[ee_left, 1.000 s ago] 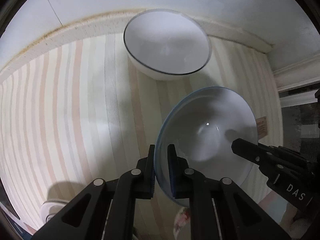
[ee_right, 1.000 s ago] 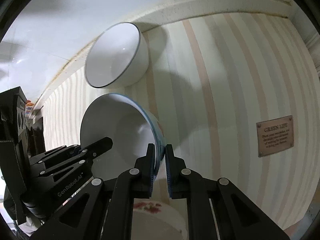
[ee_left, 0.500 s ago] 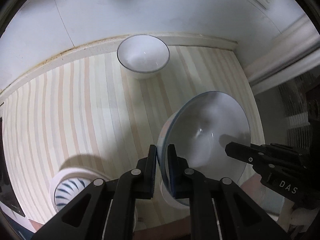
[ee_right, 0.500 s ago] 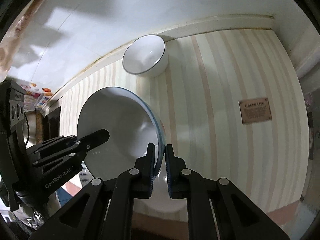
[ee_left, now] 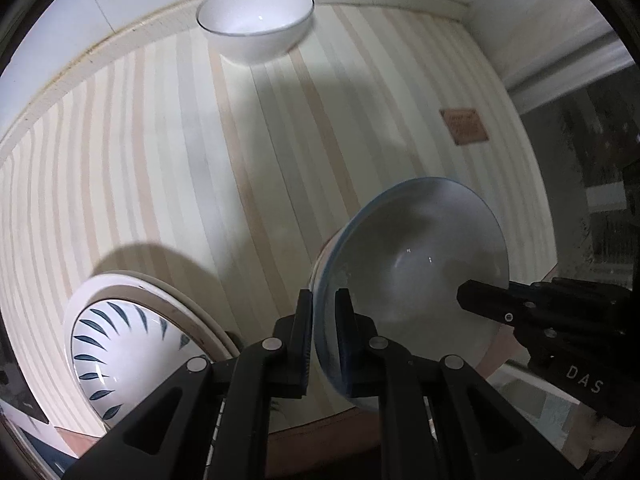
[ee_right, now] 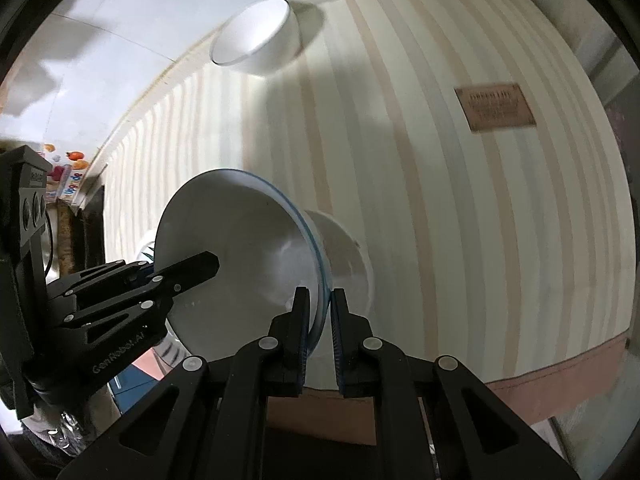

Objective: Organize plates and bowls

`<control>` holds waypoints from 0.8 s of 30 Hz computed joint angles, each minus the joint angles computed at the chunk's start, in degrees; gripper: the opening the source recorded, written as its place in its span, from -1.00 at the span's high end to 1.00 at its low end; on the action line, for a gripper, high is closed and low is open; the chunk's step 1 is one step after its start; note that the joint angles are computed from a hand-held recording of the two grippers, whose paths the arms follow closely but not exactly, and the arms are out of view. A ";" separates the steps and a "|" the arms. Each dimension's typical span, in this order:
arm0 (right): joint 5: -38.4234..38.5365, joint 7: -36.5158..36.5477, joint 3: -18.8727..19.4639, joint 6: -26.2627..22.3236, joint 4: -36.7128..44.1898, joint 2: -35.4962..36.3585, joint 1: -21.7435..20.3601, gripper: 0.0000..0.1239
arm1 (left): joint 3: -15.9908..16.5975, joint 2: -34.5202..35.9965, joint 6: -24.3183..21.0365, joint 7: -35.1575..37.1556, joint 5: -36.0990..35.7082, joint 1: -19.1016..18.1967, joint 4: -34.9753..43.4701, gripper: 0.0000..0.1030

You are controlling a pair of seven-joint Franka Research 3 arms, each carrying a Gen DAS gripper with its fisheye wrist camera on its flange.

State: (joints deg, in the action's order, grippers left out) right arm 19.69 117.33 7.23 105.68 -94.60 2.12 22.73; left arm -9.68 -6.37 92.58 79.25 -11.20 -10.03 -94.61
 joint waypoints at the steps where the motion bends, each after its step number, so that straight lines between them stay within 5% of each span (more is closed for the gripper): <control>1: 0.06 0.02 -0.02 -0.17 -0.46 -0.13 -0.01 0.81 | -0.15 0.20 -0.20 -0.01 0.19 -0.10 -0.05 0.82; 24: 0.97 1.44 -0.10 -3.25 0.93 2.61 -0.03 0.78 | -2.11 3.27 -2.06 -0.28 7.00 -2.10 1.21 0.82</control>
